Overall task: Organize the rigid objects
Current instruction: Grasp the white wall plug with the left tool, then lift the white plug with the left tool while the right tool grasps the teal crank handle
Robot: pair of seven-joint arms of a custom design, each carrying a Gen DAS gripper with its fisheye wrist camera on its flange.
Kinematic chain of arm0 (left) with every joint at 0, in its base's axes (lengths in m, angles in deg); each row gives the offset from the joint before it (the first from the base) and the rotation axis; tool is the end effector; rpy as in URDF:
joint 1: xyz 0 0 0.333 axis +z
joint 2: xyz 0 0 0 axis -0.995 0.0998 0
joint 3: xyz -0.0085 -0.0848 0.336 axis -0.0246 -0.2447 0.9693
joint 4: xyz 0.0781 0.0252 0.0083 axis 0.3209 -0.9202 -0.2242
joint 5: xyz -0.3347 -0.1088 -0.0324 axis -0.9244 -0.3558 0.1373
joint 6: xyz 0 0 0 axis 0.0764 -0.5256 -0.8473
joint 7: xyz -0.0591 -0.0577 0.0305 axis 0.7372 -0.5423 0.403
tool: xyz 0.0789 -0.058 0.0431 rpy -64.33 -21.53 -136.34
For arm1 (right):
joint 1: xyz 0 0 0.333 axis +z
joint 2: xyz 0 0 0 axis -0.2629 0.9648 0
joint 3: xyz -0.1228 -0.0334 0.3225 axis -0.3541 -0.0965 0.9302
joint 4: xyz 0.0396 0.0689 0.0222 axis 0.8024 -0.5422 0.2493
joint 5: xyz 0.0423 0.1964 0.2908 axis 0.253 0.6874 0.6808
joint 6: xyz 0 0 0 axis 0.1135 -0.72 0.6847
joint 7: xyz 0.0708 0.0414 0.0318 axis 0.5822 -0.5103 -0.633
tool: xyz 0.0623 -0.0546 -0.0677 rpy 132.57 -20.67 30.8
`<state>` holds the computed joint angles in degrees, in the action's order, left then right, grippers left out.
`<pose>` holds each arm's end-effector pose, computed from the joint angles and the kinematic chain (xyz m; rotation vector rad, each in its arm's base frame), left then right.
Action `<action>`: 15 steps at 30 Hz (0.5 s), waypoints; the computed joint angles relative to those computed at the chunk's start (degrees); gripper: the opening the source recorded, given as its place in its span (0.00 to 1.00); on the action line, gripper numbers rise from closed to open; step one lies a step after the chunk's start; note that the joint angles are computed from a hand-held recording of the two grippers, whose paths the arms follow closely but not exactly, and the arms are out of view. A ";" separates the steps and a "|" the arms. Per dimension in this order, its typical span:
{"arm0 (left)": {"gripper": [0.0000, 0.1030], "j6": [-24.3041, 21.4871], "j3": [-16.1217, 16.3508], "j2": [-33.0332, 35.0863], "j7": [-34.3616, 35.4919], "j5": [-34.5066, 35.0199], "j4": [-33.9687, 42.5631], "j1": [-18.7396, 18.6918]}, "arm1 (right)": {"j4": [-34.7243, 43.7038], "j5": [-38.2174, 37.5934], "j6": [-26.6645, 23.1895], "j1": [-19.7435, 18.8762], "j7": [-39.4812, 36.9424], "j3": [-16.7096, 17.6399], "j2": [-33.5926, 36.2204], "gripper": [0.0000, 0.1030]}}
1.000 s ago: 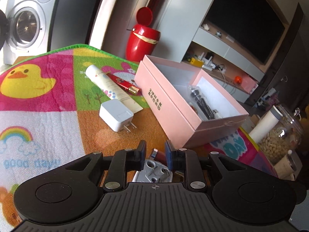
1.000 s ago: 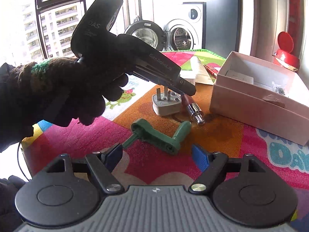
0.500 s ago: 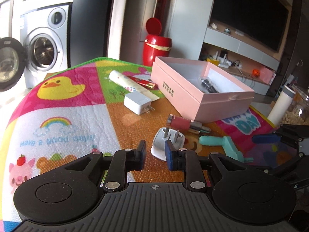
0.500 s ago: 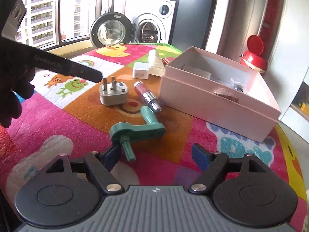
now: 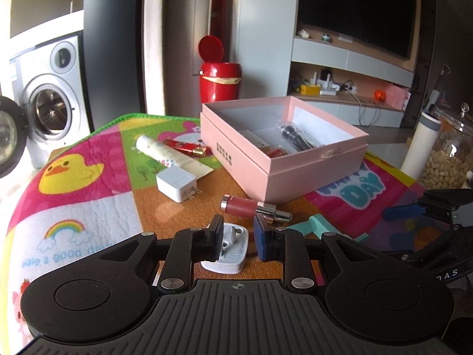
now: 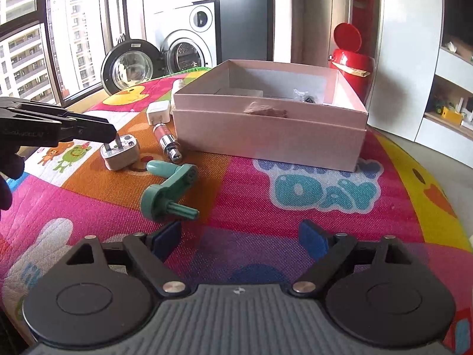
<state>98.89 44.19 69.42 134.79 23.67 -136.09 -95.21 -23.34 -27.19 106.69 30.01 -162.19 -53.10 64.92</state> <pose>0.7609 -0.2871 0.3990 -1.0582 2.2845 -1.2429 0.5549 0.4746 0.3071 -1.6250 1.6434 -0.7715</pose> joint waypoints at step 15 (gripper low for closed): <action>0.27 0.11 -0.43 -0.96 0.84 0.31 -3.70 0.79 | 7.93 13.62 -12.33 2.17 -13.20 -1.24 4.19 0.84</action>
